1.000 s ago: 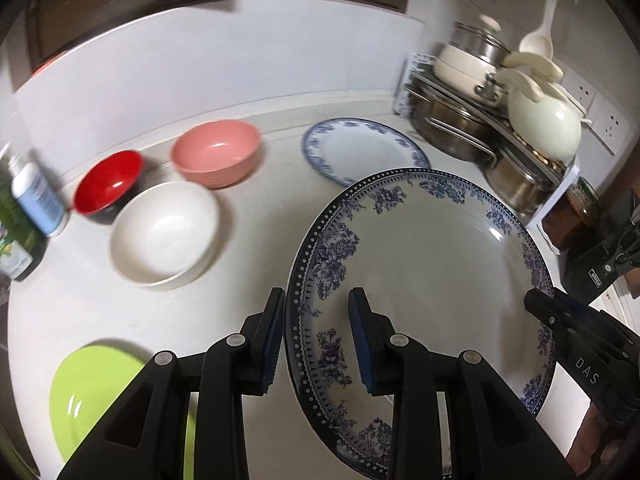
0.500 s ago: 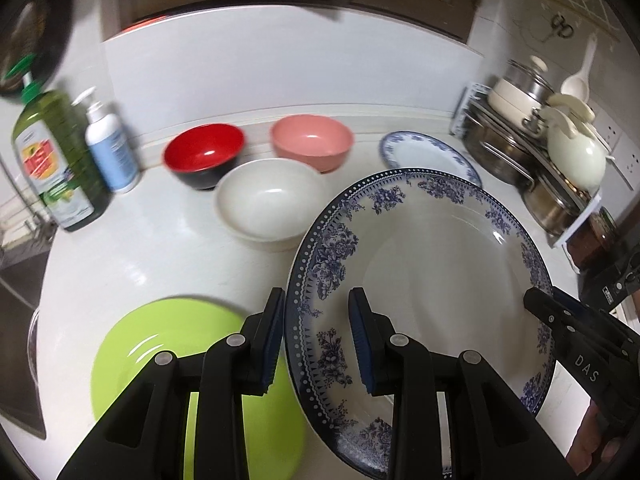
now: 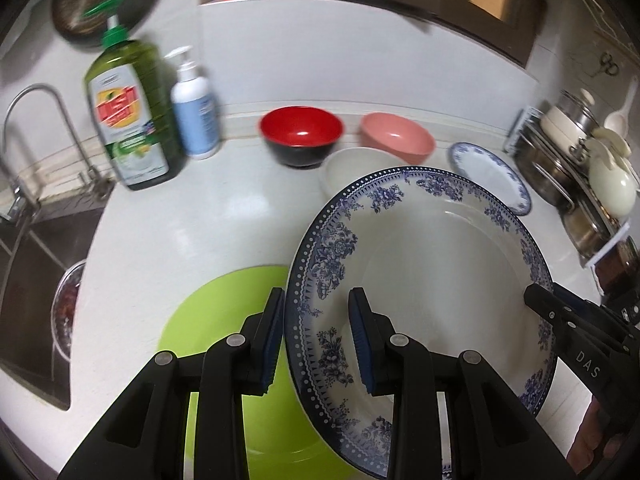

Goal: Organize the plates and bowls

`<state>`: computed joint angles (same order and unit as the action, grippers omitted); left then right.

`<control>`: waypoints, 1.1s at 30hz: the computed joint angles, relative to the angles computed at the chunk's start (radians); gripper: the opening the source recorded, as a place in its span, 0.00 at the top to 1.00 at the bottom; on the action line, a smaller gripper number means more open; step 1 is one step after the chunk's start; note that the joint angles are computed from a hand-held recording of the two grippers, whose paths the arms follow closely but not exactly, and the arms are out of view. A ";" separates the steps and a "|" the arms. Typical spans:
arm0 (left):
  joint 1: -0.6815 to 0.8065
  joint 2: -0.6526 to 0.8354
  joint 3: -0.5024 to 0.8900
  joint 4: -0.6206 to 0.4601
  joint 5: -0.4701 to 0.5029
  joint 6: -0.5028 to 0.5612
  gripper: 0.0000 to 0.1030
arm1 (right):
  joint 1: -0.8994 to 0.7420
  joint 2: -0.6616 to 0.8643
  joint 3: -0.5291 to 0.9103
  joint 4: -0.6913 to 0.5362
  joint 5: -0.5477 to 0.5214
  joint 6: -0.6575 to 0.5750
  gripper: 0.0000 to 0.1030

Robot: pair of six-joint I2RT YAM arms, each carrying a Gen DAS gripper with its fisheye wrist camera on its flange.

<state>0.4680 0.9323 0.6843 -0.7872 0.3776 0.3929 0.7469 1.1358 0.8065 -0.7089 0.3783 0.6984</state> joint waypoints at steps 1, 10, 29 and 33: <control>0.030 0.008 0.003 -0.002 0.008 0.017 0.69 | 0.019 0.020 0.008 0.011 0.001 0.002 0.66; 0.287 0.078 0.017 -0.021 0.064 0.166 0.69 | 0.130 0.161 0.075 0.075 -0.009 0.012 0.66; 0.481 0.278 -0.003 0.097 0.014 0.270 0.69 | 0.223 0.422 0.157 0.199 -0.097 0.009 0.66; 0.472 0.325 -0.007 0.132 -0.003 0.267 0.69 | 0.223 0.455 0.167 0.203 -0.108 0.012 0.66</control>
<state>0.9403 1.2572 0.6774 -0.6556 0.3748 0.6603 0.9699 1.5908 0.9734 -0.5055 0.2707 0.7106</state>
